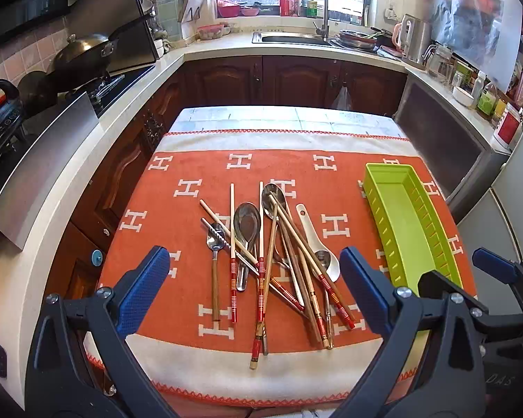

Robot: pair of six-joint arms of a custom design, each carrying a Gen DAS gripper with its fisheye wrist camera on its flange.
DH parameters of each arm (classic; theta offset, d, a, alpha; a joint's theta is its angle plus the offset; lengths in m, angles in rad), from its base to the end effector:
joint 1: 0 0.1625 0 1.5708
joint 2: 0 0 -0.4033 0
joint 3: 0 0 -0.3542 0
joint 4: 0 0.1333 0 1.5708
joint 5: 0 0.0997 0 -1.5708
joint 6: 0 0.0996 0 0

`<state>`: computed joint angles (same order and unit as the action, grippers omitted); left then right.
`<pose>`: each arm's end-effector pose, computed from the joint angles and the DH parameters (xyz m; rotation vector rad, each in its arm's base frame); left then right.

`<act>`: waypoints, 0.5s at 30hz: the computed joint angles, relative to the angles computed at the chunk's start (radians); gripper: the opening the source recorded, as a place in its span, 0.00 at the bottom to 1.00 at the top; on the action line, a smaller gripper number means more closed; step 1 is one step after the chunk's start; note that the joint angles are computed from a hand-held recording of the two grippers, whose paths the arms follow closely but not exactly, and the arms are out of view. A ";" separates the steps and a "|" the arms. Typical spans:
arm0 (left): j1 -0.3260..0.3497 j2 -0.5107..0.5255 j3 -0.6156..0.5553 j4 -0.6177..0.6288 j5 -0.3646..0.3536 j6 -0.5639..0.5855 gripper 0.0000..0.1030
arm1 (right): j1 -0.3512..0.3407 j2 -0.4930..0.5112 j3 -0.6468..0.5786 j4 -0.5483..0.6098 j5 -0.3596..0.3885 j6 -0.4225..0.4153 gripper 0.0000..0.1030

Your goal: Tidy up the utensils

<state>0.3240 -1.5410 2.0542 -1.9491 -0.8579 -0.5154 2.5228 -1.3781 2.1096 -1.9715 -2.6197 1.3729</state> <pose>-0.3248 -0.3184 0.3037 0.9601 2.3302 -0.6154 0.3685 -0.2048 0.2424 -0.2560 -2.2322 1.0391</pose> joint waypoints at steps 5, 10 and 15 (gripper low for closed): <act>0.003 0.002 0.002 0.000 -0.003 -0.001 0.94 | -0.010 -0.003 0.005 -0.014 0.007 -0.011 1.00; 0.004 0.002 0.003 0.000 -0.003 -0.001 0.94 | -0.011 -0.005 0.007 -0.019 0.007 -0.015 1.00; 0.009 0.001 0.009 -0.003 -0.003 -0.001 0.94 | -0.012 -0.002 0.008 -0.022 0.006 -0.017 1.00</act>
